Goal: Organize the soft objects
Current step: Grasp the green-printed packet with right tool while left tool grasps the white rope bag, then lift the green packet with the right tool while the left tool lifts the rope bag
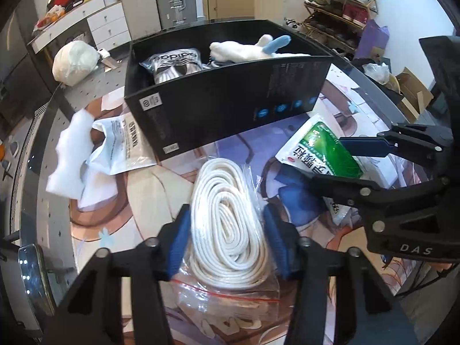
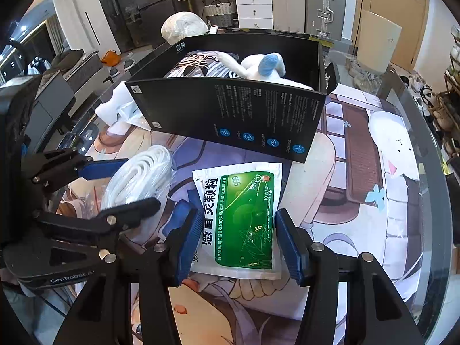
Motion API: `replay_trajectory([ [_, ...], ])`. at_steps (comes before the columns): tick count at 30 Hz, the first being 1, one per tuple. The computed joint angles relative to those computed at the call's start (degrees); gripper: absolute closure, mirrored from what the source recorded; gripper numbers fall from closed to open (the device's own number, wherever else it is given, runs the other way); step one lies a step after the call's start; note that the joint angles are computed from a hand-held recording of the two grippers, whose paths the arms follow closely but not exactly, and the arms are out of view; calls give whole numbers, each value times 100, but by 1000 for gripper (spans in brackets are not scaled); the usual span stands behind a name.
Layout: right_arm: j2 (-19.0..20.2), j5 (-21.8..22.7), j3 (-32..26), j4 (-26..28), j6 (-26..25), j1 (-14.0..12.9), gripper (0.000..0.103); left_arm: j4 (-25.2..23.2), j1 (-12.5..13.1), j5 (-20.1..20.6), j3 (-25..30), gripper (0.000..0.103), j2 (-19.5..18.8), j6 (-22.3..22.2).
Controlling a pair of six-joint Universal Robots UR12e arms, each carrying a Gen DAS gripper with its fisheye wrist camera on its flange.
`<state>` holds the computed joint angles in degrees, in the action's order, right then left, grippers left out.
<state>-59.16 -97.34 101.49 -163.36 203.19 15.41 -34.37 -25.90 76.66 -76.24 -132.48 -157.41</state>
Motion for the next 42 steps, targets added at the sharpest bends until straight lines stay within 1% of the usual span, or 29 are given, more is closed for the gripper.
replay_trajectory([
  [1,-7,3,12,-3,-8,-2,50,39,6,-12,-4,62,-3,-10],
  [3,-13,-71,-13,105,-55,18,58,60,18,-39,7,65,-11,-45],
  [4,-18,-66,-17,129,-87,21,65,54,25,-59,15,66,-14,-74],
  [5,-25,44,-13,121,-81,3,67,51,27,-75,20,67,-16,-101],
  [11,-66,261,88,-39,86,-73,71,122,27,-131,-38,68,20,-73],
  [14,-99,296,150,-196,104,-89,72,402,31,-181,-148,68,73,-37],
  [16,-126,172,172,-335,41,-60,72,713,30,-160,-234,68,110,-24],
  [18,-144,-140,182,-503,-72,14,72,921,64,-299,-281,68,131,-114],
  [19,-146,-334,189,-647,-166,61,72,1076,87,-387,-320,68,146,-172],
  [20,-152,-429,214,-848,-254,89,72,1296,103,-444,-377,68,165,-207],
  [22,-164,-462,276,-1212,-293,103,72,1807,120,-490,-504,68,203,-255],
  [23,-168,-440,327,-1499,-319,104,72,2100,132,-535,-571,68,224,-288],
  [25,-171,-441,412,-2023,-419,115,72,2555,171,-716,-677,68,255,-398],
  [26,-166,-505,453,-2372,-492,143,72,2849,200,-851,-739,68,269,-484],
  [27,-153,-582,456,-2605,-574,170,72,3050,221,-930,-779,68,278,-545],
  [29,-128,-806,496,-3143,-828,246,72,3518,267,-1076,-855,68,285,-696],
  [30,-92,-981,497,-3477,-1003,305,72,3676,284,-1114,-874,68,282,-755],
  [33,-15,-1320,497,-4203,-1367,429,71,4185,347,-1237,-945,68,285,-963],
  [35,28,-1497,481,-4516,-1500,489,71,4393,380,-1283,-946,68,275,-1062],
  [38,63,-1629,467,-4790,-1573,530,71,4663,407,-1307,-966,68,270,-1189],
  [42,67,-1708,473,-4895,-1534,556,71,4637,410,-1299,-947,68,263,-1199],
])
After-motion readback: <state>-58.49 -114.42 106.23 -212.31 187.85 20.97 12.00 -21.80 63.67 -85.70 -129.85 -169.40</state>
